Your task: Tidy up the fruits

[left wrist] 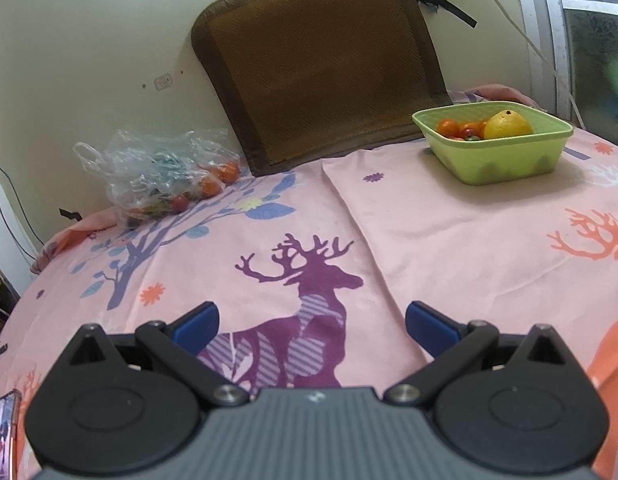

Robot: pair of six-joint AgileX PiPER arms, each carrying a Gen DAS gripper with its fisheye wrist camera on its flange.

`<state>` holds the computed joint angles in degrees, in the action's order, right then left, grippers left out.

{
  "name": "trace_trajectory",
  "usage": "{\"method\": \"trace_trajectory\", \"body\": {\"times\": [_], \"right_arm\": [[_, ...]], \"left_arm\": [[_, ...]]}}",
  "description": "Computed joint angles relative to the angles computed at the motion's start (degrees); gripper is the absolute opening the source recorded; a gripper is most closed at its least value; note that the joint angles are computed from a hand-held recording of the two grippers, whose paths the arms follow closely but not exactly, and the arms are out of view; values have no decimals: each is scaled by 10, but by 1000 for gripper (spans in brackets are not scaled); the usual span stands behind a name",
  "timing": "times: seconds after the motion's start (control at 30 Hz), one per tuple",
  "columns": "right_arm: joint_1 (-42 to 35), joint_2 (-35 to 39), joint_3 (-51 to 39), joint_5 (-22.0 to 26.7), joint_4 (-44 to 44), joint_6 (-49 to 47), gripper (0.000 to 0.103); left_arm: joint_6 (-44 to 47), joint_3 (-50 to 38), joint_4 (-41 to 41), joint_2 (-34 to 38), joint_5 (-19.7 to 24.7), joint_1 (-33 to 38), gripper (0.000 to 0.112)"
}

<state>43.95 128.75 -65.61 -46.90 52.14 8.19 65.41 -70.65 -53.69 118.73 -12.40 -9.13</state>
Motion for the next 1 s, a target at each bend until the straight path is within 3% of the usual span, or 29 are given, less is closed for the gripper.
{"method": "trace_trajectory", "body": {"times": [0.17,0.47,1.0], "right_arm": [[0,0,0,0,0,0,92],[0,0,0,1,0,0,92],[0,0,0,1,0,0,92]], "left_arm": [[-26,6,31,1,-20,-3,103],[-22,5,28,1,-18,-2,103],[43,0,-26,7,-20,-7,103]]}}
